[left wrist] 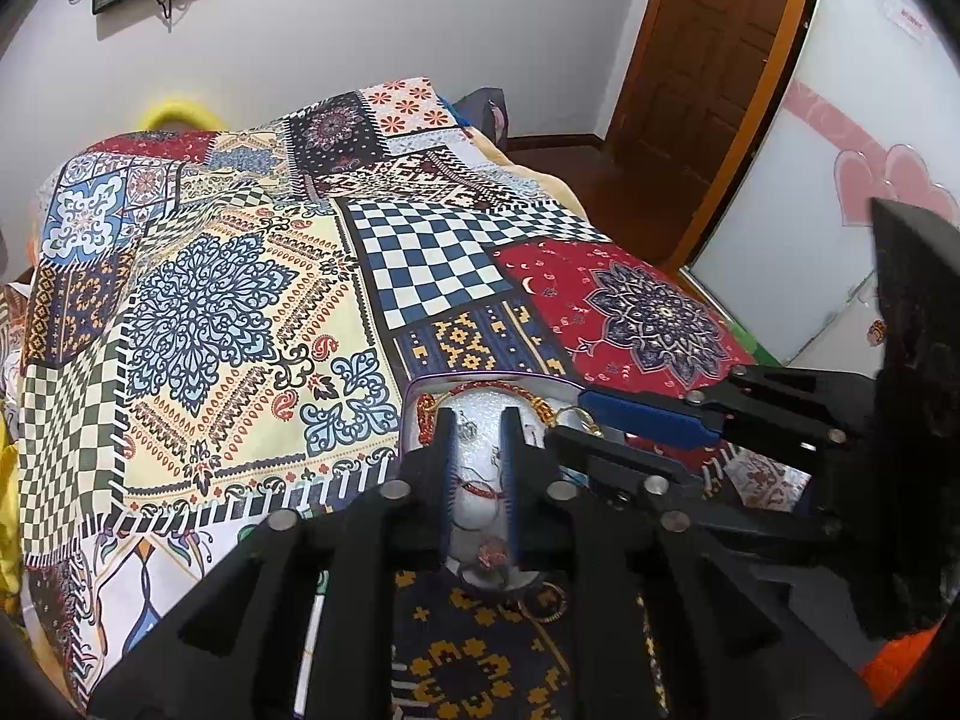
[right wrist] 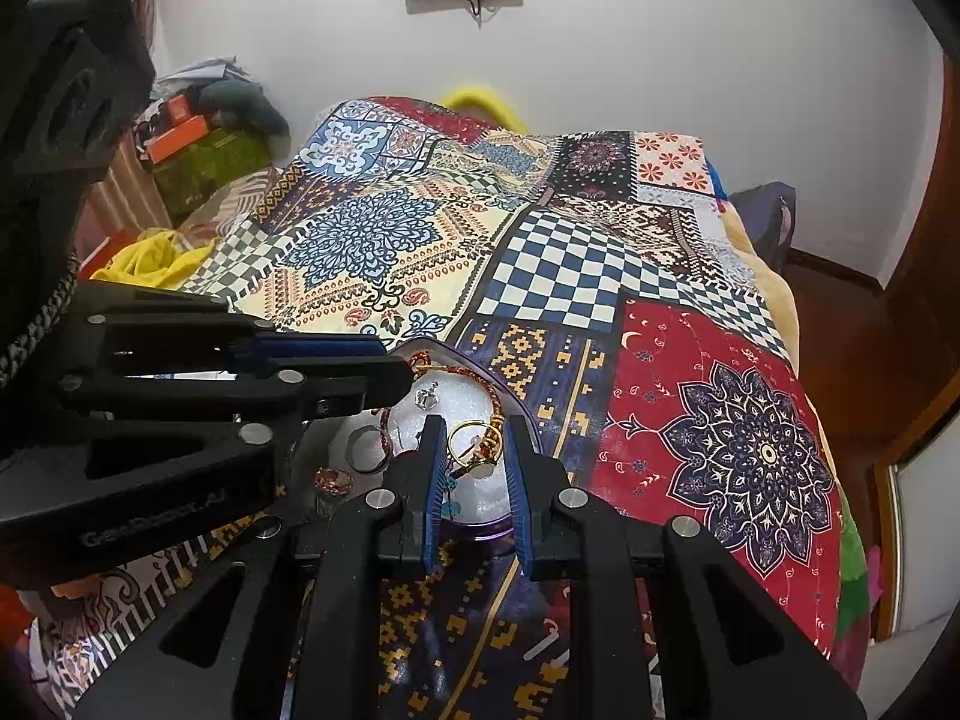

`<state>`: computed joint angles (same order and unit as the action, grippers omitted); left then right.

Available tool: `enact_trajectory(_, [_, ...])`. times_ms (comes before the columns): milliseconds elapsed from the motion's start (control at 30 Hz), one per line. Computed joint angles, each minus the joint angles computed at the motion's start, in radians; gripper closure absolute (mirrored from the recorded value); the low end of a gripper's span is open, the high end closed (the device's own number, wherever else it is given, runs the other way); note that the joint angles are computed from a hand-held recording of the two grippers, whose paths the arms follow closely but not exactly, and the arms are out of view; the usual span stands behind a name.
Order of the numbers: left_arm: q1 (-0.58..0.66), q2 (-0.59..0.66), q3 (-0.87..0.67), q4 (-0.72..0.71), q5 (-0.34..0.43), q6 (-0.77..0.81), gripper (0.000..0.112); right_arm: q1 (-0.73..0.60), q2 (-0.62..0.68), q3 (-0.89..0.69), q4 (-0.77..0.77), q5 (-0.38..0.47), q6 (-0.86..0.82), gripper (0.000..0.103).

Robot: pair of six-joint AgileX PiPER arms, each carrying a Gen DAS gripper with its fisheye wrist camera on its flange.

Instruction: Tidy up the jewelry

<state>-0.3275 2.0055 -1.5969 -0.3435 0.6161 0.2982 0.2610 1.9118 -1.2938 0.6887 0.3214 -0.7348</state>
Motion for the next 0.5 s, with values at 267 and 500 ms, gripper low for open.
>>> enact_trajectory(267, [0.010, -0.091, 0.070, 0.013, -0.026, -0.006, 0.087, -0.015, 0.019, -0.053, -0.082, 0.071, 0.123, 0.078])
enact_trajectory(500, [0.008, -0.189, 0.165, 0.058, -0.068, -0.035, 0.079, -0.009, -0.045, -0.005, -0.085, 0.045, 0.126, 0.073])
